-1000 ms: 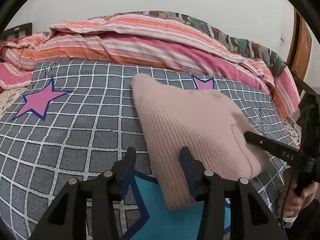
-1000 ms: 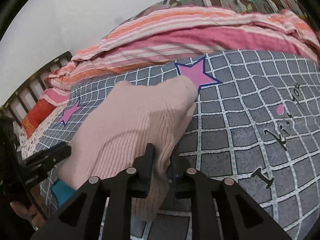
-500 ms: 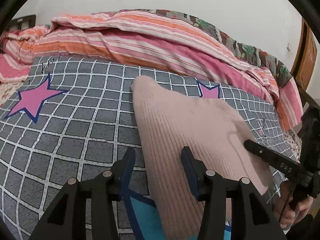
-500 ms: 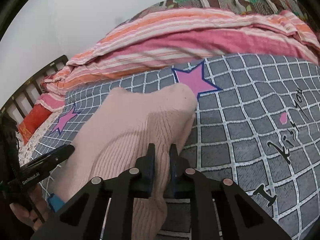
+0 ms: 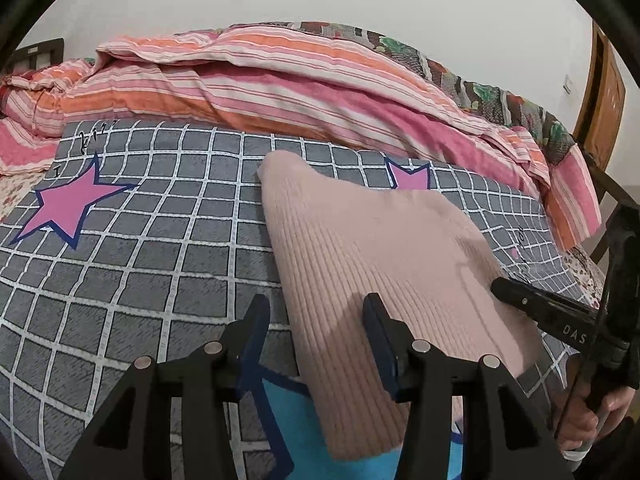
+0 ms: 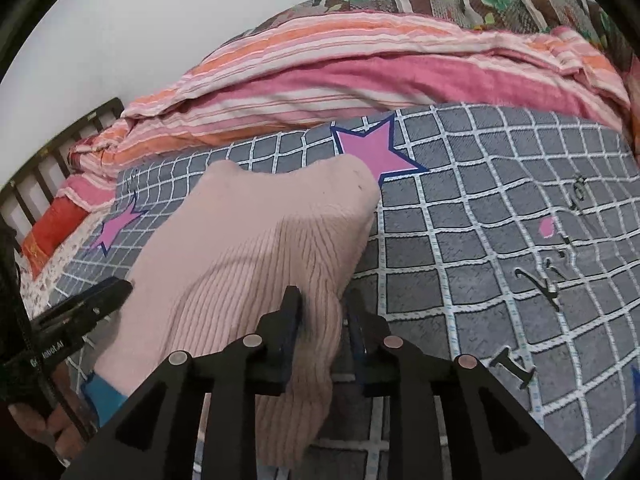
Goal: Fold small clothes
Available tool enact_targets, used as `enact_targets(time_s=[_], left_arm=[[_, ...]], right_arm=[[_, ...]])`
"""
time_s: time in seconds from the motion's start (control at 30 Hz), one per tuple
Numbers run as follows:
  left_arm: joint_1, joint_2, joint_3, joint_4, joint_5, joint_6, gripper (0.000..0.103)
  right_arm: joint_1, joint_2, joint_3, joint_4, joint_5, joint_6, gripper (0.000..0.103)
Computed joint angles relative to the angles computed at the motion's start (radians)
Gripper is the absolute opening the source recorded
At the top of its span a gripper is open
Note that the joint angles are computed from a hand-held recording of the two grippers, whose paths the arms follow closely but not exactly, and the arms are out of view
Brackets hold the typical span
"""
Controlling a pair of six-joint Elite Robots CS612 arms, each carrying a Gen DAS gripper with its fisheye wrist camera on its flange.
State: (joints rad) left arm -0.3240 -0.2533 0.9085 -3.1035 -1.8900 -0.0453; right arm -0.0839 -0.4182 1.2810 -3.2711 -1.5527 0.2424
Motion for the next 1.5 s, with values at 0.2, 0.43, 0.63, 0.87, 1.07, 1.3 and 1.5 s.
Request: enact_targets(time_s=[0.2, 0.43, 0.63, 0.87, 1.07, 1.3, 1.5], left_arm=[[-0.007, -0.039, 0.051, 0.045, 0.039, 0.032, 0.049], [-0.014, -0.133, 0.195, 0.052, 0.026, 0.033, 0.051], [-0.043, -0.252, 0.374, -0.086, 0.150, 0.017, 0.070], [-0.063, -0.350, 0.523, -0.211, 0.239, 0.024, 0.081], [-0.071, -0.407, 0.621, -0.298, 0.265, 0.023, 0.086], [-0.078, -0.428, 0.669, -0.335, 0.283, 0.033, 0.087], [-0.083, -0.437, 0.687, -0.351, 0.301, 0.041, 0.087]], right_arm=[[0.000, -0.029, 0.058, 0.010, -0.009, 0.018, 0.032], [0.012, -0.098, 0.149, 0.021, -0.086, 0.033, 0.032], [0.032, -0.191, 0.259, -0.019, -0.176, 0.039, 0.038], [0.055, -0.281, 0.381, -0.110, -0.263, 0.034, 0.082], [0.069, -0.332, 0.458, -0.167, -0.291, 0.052, 0.096], [0.089, -0.352, 0.498, -0.183, -0.334, 0.021, 0.099], [0.089, -0.357, 0.513, -0.202, -0.334, 0.032, 0.099]])
